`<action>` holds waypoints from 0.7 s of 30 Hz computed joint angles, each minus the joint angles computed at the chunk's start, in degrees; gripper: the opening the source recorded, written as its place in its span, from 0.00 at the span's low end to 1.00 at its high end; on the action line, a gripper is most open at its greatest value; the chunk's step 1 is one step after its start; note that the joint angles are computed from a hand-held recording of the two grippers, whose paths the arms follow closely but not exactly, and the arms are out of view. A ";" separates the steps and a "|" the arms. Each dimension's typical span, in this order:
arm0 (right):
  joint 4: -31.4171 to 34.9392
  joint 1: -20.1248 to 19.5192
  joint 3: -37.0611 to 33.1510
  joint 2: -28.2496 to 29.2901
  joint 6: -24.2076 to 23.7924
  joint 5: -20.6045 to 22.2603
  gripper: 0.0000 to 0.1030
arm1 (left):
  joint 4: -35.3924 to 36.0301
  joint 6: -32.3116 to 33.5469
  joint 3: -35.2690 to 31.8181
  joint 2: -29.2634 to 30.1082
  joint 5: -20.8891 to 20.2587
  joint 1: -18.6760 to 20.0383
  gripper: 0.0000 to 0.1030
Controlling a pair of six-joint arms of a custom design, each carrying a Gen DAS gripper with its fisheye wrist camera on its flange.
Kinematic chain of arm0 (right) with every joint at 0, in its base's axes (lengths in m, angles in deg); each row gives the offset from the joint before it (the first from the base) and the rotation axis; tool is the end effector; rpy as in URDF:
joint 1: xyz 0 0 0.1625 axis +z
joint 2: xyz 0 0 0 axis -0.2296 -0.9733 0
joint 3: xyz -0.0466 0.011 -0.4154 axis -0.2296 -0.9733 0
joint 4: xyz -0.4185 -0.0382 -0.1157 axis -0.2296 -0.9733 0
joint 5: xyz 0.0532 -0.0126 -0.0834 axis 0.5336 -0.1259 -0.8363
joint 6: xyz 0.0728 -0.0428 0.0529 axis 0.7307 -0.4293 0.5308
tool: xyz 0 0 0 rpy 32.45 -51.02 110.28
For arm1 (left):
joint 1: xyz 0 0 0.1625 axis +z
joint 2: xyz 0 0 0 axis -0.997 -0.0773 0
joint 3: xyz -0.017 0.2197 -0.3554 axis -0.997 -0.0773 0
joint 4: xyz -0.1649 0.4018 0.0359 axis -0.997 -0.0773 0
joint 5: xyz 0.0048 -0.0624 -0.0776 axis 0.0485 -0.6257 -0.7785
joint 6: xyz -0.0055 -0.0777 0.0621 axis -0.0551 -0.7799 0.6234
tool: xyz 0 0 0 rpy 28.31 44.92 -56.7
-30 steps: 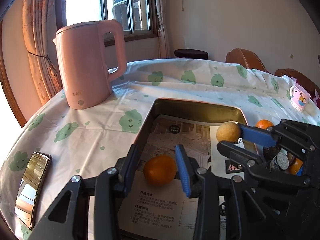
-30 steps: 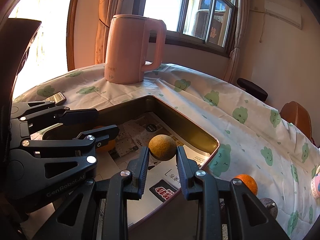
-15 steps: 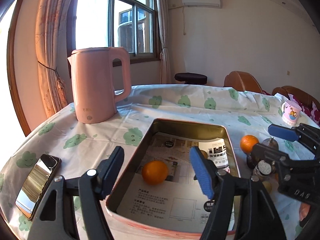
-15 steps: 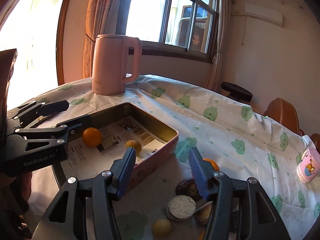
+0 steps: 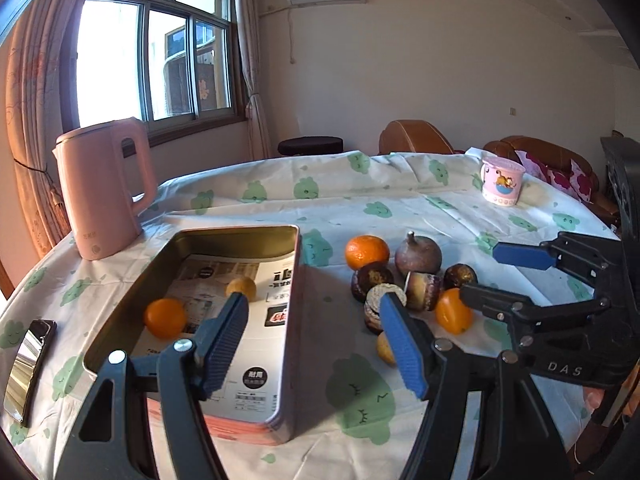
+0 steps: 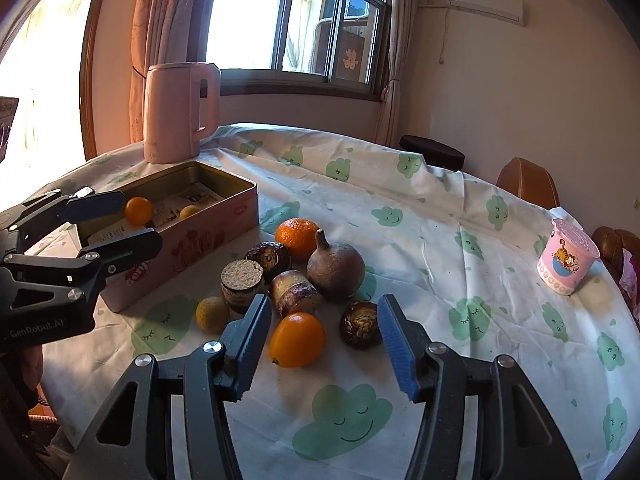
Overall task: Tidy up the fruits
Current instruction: 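Grasp a brown kiwi with the left tool while the right tool grasps an orange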
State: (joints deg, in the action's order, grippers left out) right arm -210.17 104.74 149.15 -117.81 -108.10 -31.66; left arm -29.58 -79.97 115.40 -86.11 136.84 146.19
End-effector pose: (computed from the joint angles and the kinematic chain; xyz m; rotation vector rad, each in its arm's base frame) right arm 0.1233 -0.7573 0.1210 0.8529 -2.1517 0.9590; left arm -0.1990 -0.7463 0.0595 0.8203 2.1666 -1.0963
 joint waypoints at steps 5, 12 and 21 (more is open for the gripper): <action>6.92 -0.29 -1.41 0.30 1.19 -1.56 0.53 | 4.39 -1.30 -3.98 2.62 -0.43 0.03 0.68; 15.86 -0.10 -5.83 1.79 4.33 -4.73 0.46 | 9.70 -2.51 -8.32 5.27 0.92 0.25 0.64; 9.47 -0.23 -3.22 0.49 4.34 -2.56 0.36 | 14.78 -2.44 -12.64 8.21 1.13 -0.33 0.49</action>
